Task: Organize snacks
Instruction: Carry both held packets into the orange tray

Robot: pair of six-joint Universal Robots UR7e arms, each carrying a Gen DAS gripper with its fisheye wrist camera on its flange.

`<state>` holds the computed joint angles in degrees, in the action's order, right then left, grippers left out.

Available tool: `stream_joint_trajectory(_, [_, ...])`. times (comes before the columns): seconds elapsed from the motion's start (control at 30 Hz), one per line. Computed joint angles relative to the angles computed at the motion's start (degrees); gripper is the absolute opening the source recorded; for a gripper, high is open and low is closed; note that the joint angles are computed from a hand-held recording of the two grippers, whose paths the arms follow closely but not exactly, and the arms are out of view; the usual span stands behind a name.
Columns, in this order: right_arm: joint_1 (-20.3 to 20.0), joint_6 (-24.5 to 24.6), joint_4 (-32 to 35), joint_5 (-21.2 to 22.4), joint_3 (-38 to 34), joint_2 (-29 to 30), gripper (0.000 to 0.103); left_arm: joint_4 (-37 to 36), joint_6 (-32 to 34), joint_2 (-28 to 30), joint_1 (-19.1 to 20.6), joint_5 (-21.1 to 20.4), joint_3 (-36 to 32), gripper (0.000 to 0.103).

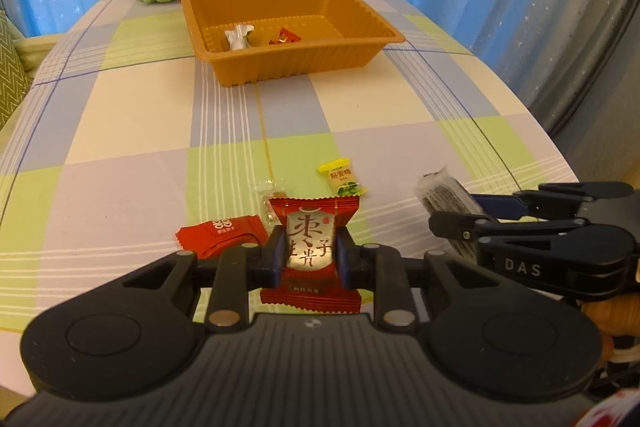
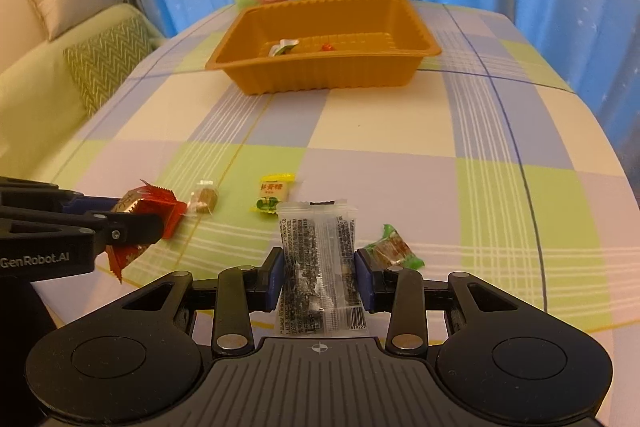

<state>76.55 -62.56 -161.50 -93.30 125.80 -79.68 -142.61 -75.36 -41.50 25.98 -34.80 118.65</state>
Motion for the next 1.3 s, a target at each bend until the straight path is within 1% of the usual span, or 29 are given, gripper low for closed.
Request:
stream_joint_trajectory(0.23, [0.1, 1.3, 1.5, 1.2, 0.8, -2.9, 0.038, 4.0, -3.8, -0.8, -1.4, 0.9, -0.7, 0.023])
stream_joint_trajectory(0.5, [0.2, 1.7, 2.2, 1.7, 1.3, -4.5, 0.038, 5.3, -5.4, -1.2, -2.5, 0.9, -0.7, 0.023])
stream_joint_trajectory(0.8, [0.4, 1.9, 2.4, 2.0, 0.9, -5.2, 0.038, 5.9, -5.5, -1.5, -3.0, 1.8, -0.9, 0.023])
stream_joint_trajectory(1.3, [1.2, 3.1, 3.1, 2.4, -1.8, -4.4, 0.038, 5.1, -2.6, -1.2, -2.0, 3.1, -2.5, 0.023])
